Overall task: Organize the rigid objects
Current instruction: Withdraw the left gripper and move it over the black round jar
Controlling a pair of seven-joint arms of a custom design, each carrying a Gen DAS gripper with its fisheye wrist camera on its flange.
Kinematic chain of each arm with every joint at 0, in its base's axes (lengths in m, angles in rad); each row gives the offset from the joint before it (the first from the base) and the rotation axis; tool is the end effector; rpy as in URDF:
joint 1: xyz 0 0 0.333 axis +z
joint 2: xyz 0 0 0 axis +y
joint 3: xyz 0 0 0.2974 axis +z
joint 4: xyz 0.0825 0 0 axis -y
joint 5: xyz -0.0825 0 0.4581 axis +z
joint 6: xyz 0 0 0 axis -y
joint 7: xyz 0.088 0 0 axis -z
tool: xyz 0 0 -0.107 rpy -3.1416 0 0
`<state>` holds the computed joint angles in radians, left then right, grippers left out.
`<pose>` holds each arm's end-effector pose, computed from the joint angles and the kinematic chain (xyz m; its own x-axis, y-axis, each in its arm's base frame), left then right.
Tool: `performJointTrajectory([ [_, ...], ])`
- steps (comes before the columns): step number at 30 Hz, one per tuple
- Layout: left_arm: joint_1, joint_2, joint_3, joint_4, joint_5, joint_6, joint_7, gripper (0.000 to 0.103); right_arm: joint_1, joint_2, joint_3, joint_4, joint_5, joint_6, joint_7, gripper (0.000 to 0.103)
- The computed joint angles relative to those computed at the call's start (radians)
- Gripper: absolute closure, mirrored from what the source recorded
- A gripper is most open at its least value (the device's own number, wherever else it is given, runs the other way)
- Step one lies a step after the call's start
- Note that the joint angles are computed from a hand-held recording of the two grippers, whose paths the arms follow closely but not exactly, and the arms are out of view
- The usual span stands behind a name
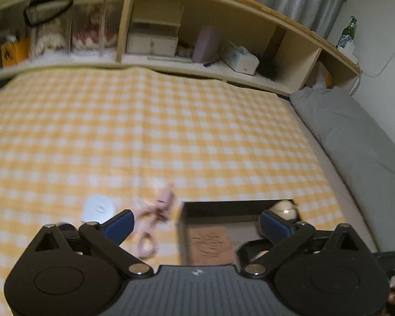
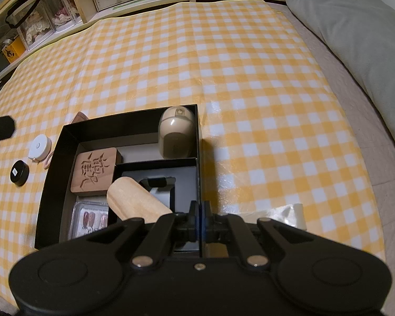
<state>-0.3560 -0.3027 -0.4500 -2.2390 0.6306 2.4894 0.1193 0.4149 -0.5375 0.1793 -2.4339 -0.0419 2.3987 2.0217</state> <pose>0.3944 -0.4299 0.4908 0.1245 -0.9682 0.2171 -0.6972 -0.2410 -0.6752 0.4202 0.2875 0.5066 0.1859 -0.9787 -0.0871 -0.8688 -0.1223 -0.4798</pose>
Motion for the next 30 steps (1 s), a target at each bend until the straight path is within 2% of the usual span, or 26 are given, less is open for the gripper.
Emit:
performJointTrajectory([
  [3,0.003,-0.05,-0.003,-0.032,0.016,-0.062,0.02,0.0,0.0,0.0,0.0,0.0,0.0,0.0,0.0,0.101],
  [10,0.028,-0.143,0.012,-0.111,-0.015,-0.149,0.065,0.0,0.001,0.0,0.0,0.0,0.0,-0.001,-0.001,0.101],
  [16,0.048,-0.171,0.04,-0.173,-0.073,-0.219,0.142,0.0,0.001,0.0,-0.001,0.0,-0.001,-0.001,-0.002,0.101],
  [20,0.044,-0.194,0.088,-0.227,-0.173,-0.205,0.196,0.002,0.001,0.001,0.0,0.001,-0.001,-0.001,-0.002,0.101],
  [22,0.053,-0.185,0.089,-0.232,-0.205,-0.215,0.202,0.006,0.001,0.0,-0.001,0.001,0.0,-0.003,-0.002,0.101],
  [26,0.051,-0.182,0.106,-0.262,-0.266,-0.164,0.239,0.014,0.0,0.001,-0.001,0.001,-0.002,-0.002,-0.004,0.101],
  [30,0.056,-0.152,0.094,-0.259,-0.278,-0.129,0.272,0.019,0.0,0.001,0.0,0.002,-0.001,-0.003,-0.003,0.101],
])
